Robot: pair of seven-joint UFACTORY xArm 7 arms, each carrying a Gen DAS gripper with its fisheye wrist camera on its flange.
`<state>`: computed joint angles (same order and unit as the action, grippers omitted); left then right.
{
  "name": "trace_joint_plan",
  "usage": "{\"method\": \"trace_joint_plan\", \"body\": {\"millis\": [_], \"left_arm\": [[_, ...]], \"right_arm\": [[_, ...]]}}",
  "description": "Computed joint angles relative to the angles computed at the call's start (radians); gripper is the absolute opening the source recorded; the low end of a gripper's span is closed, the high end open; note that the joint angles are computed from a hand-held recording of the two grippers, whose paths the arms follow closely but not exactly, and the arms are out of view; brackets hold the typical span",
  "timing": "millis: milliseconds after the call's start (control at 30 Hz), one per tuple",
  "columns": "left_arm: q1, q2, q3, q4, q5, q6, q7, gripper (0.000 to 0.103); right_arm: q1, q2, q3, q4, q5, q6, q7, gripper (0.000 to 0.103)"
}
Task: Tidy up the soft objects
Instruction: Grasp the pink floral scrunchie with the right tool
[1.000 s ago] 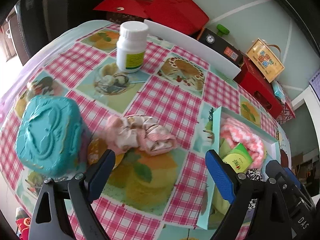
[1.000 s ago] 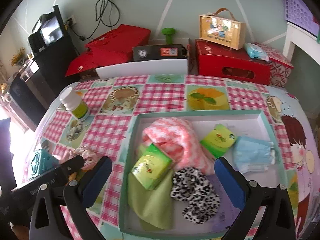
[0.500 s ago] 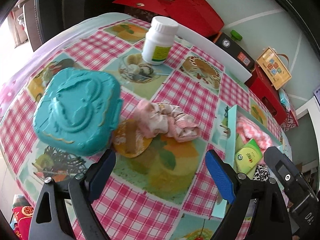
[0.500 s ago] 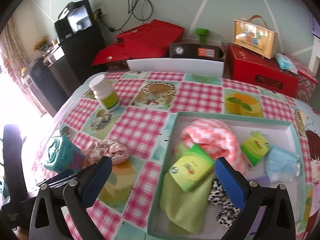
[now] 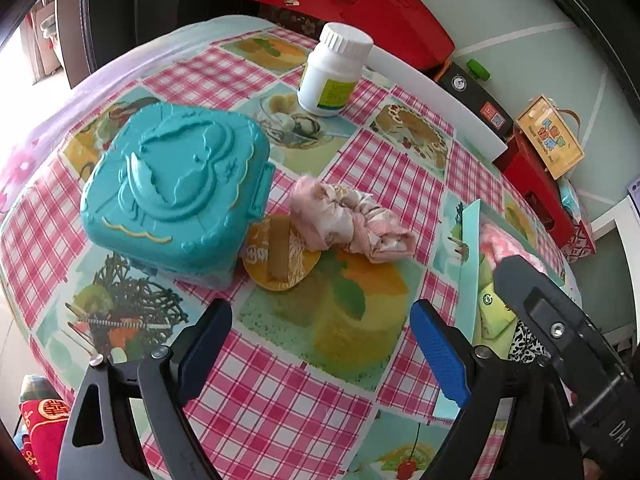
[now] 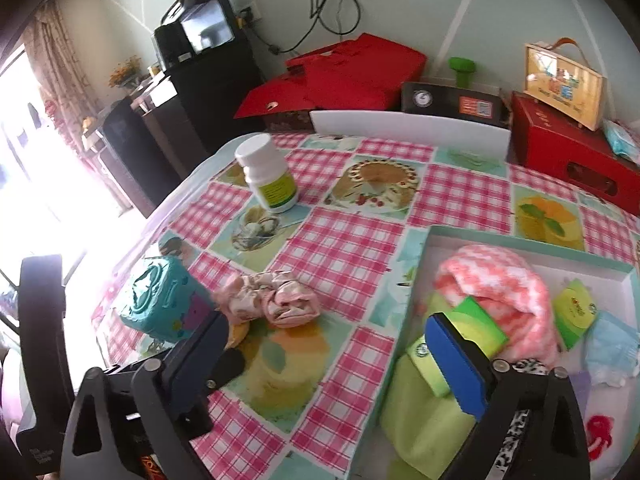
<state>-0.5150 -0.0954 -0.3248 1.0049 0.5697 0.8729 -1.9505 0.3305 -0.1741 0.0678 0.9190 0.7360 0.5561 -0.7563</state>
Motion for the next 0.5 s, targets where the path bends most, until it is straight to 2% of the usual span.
{"method": "trace_joint_plan", "body": {"millis": [300, 500], "left_arm": [[0.001, -0.033, -0.011, -0.049, -0.026, 0.009, -0.083, 0.084], [0.006, -0.049, -0.024, -0.068, -0.043, 0.035, -0.137, 0.083]], "right_arm": [[0.007, 0.057, 0.024, 0.035, 0.018, 0.049, -0.045, 0.08], [-0.001, 0.098, 0.042, 0.058, 0.027, 0.067, -0.048, 0.078]]}}
